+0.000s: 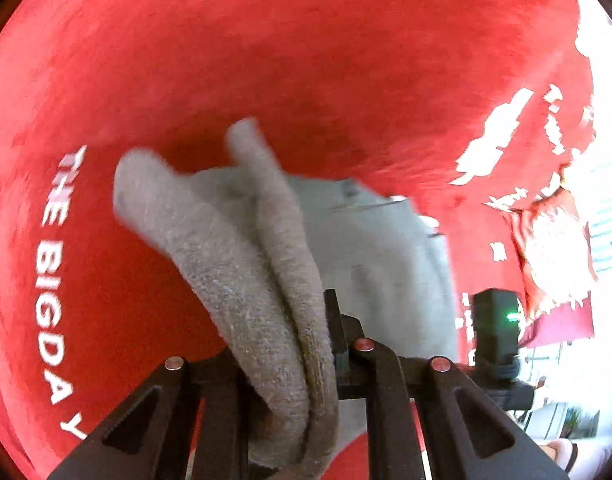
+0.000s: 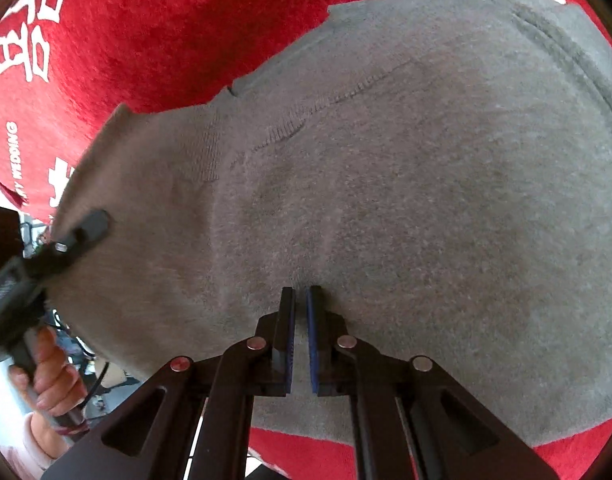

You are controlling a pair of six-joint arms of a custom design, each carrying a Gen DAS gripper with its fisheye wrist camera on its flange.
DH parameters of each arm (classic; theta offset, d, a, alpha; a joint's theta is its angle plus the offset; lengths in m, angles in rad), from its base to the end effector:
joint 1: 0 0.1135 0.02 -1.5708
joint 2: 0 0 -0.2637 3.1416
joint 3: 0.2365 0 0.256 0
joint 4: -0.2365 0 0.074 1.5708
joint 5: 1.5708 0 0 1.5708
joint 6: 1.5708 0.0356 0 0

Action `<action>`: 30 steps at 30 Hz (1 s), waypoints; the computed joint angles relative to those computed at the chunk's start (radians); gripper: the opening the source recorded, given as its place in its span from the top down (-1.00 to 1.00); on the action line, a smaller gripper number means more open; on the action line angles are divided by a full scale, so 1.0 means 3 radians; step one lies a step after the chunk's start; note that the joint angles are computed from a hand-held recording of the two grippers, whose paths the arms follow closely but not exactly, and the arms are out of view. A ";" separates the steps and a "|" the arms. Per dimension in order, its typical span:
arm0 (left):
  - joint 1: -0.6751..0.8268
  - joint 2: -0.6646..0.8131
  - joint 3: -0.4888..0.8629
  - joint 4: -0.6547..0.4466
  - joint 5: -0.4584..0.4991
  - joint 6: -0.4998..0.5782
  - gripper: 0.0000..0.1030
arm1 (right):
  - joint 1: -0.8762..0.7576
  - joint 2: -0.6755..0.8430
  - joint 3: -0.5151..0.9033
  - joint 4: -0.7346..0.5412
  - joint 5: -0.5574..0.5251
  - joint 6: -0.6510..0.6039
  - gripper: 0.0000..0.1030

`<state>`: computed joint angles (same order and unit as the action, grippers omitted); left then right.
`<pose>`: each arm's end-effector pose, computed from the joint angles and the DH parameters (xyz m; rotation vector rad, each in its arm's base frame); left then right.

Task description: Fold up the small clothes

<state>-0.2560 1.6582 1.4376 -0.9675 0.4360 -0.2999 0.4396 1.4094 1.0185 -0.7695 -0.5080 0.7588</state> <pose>0.3238 -0.1003 0.2817 0.0587 2.8024 -0.7454 0.2392 0.1316 0.2380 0.3096 2.9200 0.9728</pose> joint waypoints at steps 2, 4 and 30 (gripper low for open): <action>-0.0230 0.0105 0.0283 -0.0037 -0.0066 -0.0066 0.69 | -0.0171 -0.0199 -0.0067 -0.0100 -0.0058 -0.0077 0.84; -0.0444 0.0259 0.0561 -0.0065 -0.0159 -0.0103 0.69 | -0.0429 -0.0442 -0.0155 -0.0216 -0.0147 -0.0169 0.84; -0.1696 0.1522 0.2376 -0.0656 -0.1328 -0.0299 -0.79 | -0.3440 -0.0039 -0.0560 -0.1128 -0.1782 -0.1992 -0.06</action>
